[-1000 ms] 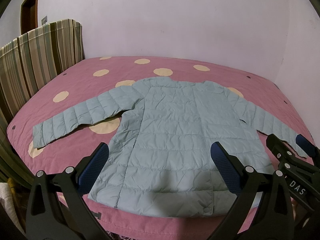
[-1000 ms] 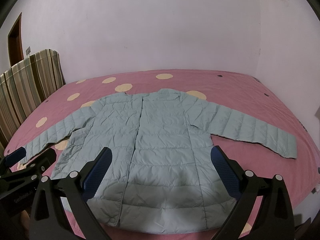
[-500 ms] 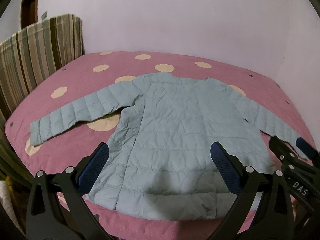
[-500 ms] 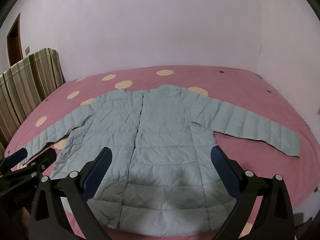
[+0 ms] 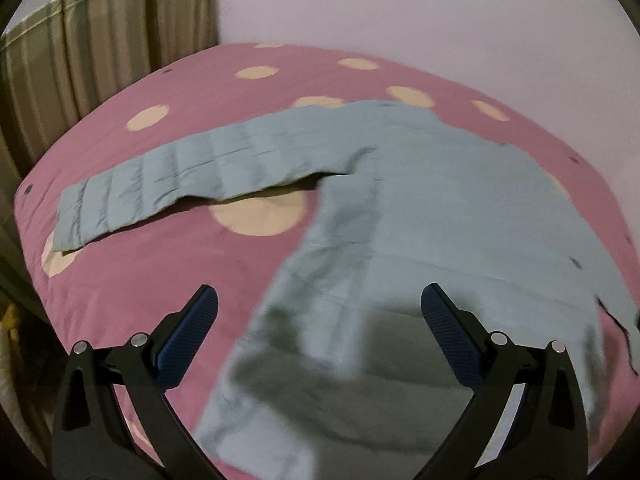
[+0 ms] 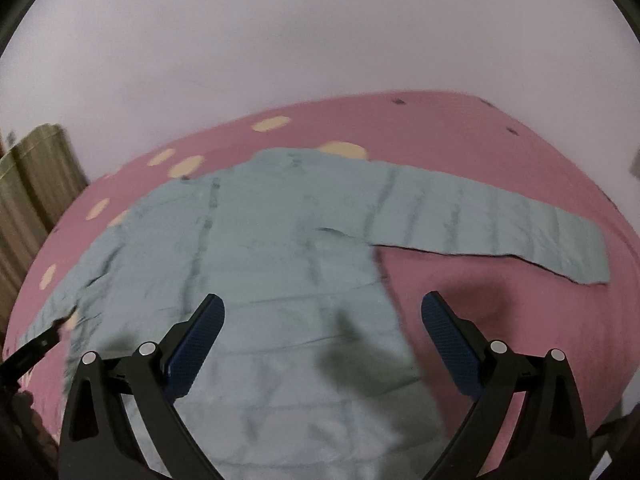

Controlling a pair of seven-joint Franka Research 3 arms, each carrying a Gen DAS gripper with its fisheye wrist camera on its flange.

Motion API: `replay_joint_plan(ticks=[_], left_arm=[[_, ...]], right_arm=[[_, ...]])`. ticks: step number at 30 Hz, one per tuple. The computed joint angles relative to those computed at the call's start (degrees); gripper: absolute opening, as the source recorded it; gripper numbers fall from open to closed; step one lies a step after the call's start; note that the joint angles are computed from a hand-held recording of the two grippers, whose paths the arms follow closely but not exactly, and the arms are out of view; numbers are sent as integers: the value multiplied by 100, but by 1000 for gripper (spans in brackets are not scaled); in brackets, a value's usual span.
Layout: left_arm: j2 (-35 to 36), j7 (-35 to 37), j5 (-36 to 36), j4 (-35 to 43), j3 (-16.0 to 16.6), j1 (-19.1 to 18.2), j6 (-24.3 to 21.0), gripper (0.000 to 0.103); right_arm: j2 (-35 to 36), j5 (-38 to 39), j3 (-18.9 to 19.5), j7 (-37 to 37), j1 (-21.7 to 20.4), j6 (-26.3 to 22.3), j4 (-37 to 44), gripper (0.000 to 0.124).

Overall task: Fold large clothes
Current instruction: 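Reach the right tool to the jacket sleeve and grasp its cuff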

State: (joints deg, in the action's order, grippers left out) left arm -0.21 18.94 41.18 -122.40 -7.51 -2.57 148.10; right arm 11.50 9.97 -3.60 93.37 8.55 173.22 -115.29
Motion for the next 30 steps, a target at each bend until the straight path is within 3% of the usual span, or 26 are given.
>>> replay_joint_plan(ticks=[2,5,9,12,18,20,23,30], left_arm=[[180,41,-134,171,61,52,-142,101],[299,-78,-194,225,157,125,-230,101],[452,-176,-231,270,255,212,-217,101],[642,-59,-442,394,287,250,-208,101],[895,-66,-457,591,364,220,-285,101],[936,-111,-411,622,379,189,-329,101],[1039,-117,-395,709,391,154,-419,101],[1174,-145,-385,756,434,113,-507,101]], right_arm=[[174,308,48,-43,-214,-78,185,98],[412,282,-288,406,-214,-39,378,95],[631,273,-555,812,-410,-243,586,65],[713,881,-228,711,-1000,-391,631,65],[804,3074,607,-213,-2283,-273,505,65],[884,4116,995,-899,-2763,-215,550,65],[1019,5209,1297,-1767,-3086,-174,750,65],[1384,7152,1433,-3083,-3286,127,1394,65]])
